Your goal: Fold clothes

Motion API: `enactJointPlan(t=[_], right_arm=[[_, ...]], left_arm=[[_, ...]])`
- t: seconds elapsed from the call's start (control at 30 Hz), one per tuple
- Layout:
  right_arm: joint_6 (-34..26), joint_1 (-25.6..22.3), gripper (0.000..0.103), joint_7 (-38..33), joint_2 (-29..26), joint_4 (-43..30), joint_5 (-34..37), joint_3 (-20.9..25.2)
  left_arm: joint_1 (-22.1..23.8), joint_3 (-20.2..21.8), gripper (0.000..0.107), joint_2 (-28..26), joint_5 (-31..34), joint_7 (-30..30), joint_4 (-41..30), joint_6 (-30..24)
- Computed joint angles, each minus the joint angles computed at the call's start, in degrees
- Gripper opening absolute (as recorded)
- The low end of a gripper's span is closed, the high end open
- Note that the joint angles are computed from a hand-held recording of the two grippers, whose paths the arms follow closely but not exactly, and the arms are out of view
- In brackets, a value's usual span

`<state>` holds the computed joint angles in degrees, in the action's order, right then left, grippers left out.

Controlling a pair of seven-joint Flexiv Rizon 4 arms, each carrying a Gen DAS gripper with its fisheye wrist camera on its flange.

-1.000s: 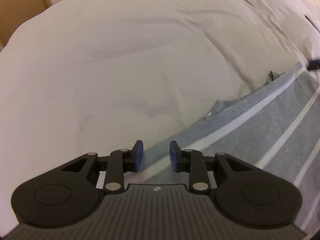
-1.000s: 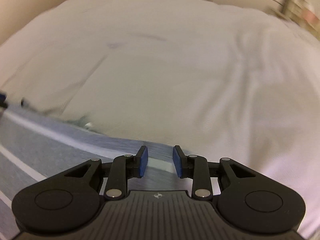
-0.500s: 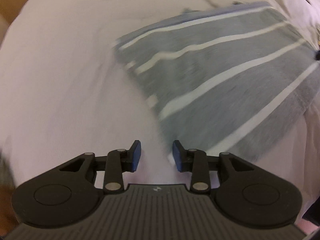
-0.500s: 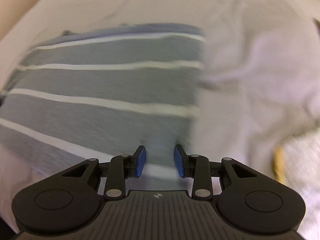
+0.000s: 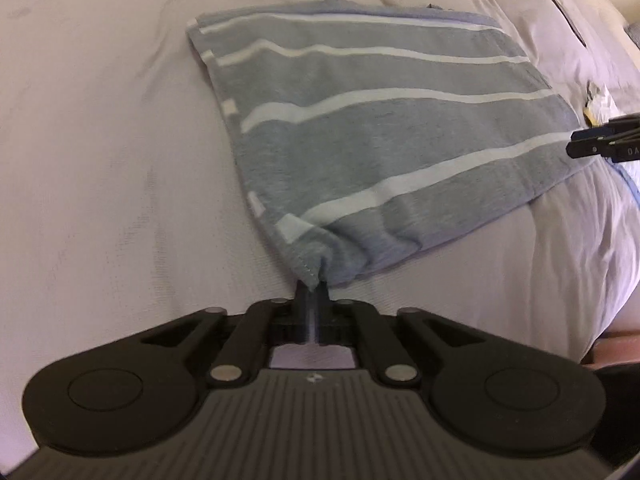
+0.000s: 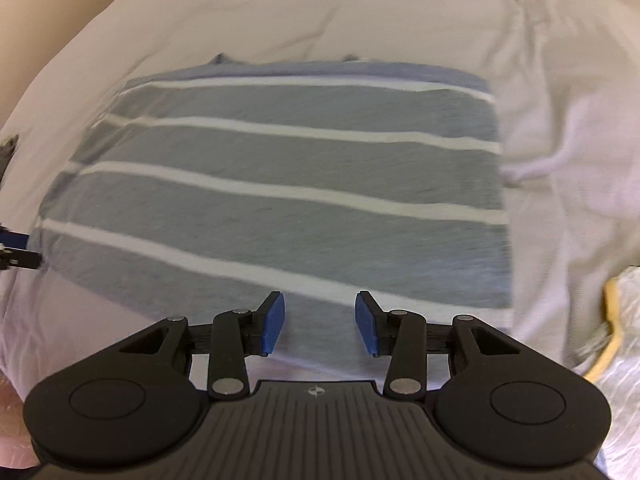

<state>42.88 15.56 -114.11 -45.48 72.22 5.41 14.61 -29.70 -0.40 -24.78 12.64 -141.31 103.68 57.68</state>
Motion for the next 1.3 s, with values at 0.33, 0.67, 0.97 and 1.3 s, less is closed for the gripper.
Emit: enactJointPlan(t=[0.33, 0.67, 0.97, 1.3], right_arm=[[7.63, 1.7, 0.048, -1.15, 4.71, 10.04, -7.72, -2.99], [13.61, -0.23, 0.052, -12.32, 6.71, 17.14, -11.65, -0.09], [10.46, -0.29, 0.065, -3.0, 2.74, 11.62, -11.79, -5.68], [5.54, -4.32, 0.07, 1.14, 5.95, 8.29, -5.7, -1.58]], left_arm=[[-2.61, -1.13, 0.037, 4.98, 15.61, 7.29, -2.72, -13.81], [-3.2, -1.98, 0.039, -4.28, 15.03, 21.79, -10.81, -9.02], [-5.45, 0.31, 0.039, -2.2, 10.95, 17.69, -12.27, -14.48], [-8.0, 0.02, 0.054, -2.91, 14.96, 10.75, -24.15, -27.88]])
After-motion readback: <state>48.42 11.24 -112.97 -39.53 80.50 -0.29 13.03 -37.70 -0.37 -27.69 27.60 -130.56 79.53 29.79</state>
